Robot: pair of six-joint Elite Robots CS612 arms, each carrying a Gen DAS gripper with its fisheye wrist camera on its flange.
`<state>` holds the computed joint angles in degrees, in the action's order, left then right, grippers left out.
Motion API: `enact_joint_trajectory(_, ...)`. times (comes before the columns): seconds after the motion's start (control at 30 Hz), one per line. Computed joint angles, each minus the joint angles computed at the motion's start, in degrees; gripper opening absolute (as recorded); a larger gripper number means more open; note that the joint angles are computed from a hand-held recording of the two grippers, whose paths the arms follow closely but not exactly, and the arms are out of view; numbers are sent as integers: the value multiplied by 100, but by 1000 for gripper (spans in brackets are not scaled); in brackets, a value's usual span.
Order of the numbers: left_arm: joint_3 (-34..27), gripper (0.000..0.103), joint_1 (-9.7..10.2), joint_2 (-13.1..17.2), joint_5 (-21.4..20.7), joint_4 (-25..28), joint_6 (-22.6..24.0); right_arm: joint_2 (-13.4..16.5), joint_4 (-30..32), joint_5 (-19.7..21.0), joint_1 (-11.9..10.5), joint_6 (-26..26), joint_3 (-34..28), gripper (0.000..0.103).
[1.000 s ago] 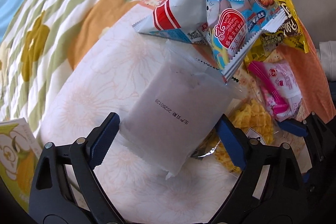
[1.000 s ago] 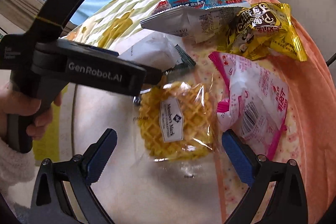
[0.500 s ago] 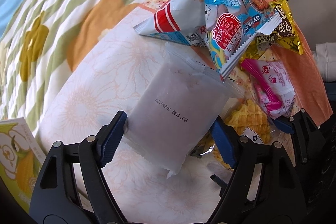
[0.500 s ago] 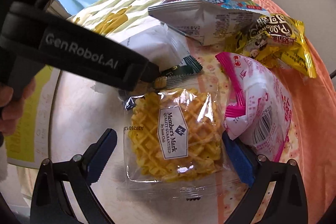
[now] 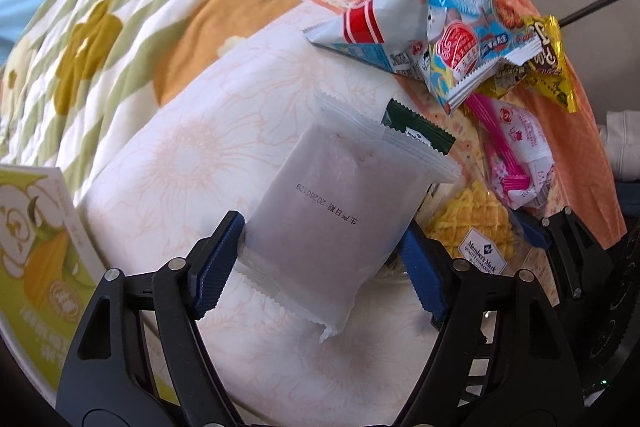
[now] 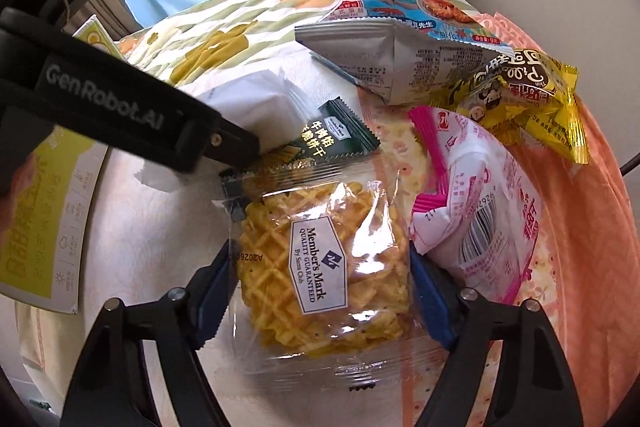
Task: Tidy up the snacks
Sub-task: 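Grasp the white pack with the left gripper while the right grasps the waffle pack, then carry both packs over the green box and release them inside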
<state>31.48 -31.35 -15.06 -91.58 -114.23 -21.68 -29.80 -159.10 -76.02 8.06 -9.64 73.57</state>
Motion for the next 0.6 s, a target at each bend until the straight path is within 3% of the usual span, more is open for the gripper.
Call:
enact_joint_trajectory(0.27,644,74,-40,-424,197,-522,-365,-350,-361,373,-146,-182,544,73)
enact_joint_trajectory(0.6,2111,73,-145,-1407,866,-1940,-1209,-738,-519,822,-274,-547,759,73)
